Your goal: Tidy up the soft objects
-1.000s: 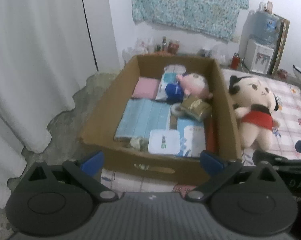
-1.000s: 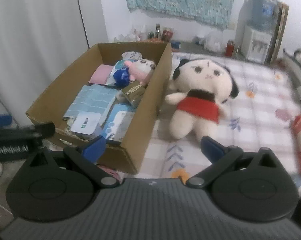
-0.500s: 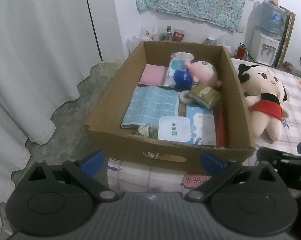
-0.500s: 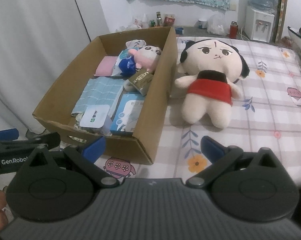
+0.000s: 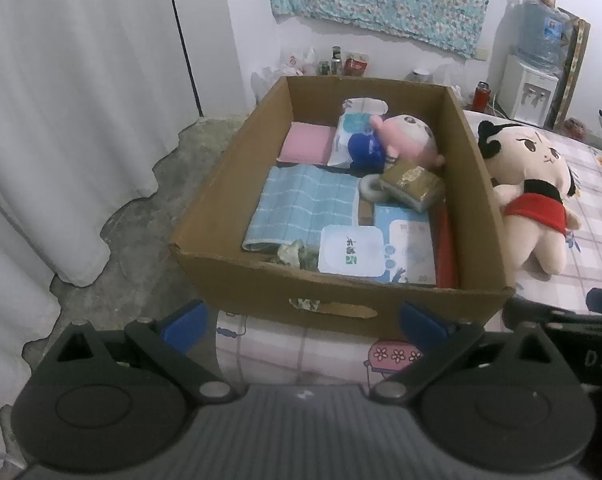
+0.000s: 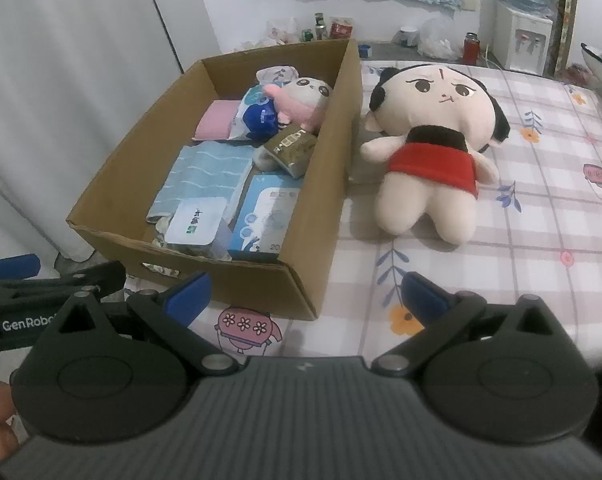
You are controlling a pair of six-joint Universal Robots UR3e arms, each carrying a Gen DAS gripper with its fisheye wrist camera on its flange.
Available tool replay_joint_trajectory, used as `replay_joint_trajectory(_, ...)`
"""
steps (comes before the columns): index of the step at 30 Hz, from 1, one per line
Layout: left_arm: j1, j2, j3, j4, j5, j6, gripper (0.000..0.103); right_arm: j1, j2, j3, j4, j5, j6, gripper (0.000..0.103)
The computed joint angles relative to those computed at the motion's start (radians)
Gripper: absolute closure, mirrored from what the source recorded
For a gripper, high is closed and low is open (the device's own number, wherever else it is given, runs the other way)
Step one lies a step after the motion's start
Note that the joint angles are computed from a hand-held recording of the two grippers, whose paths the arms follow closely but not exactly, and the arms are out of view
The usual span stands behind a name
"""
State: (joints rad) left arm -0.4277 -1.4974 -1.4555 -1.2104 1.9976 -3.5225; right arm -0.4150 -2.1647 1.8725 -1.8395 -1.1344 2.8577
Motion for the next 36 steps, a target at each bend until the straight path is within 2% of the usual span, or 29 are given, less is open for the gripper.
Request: replay_joint_trajectory(36,-0.011,-0.022,0.016,-0.027,0.008,-0.011,0.000,0.008,0.013,0.009,0.001,-0.028,-0.002,0.001)
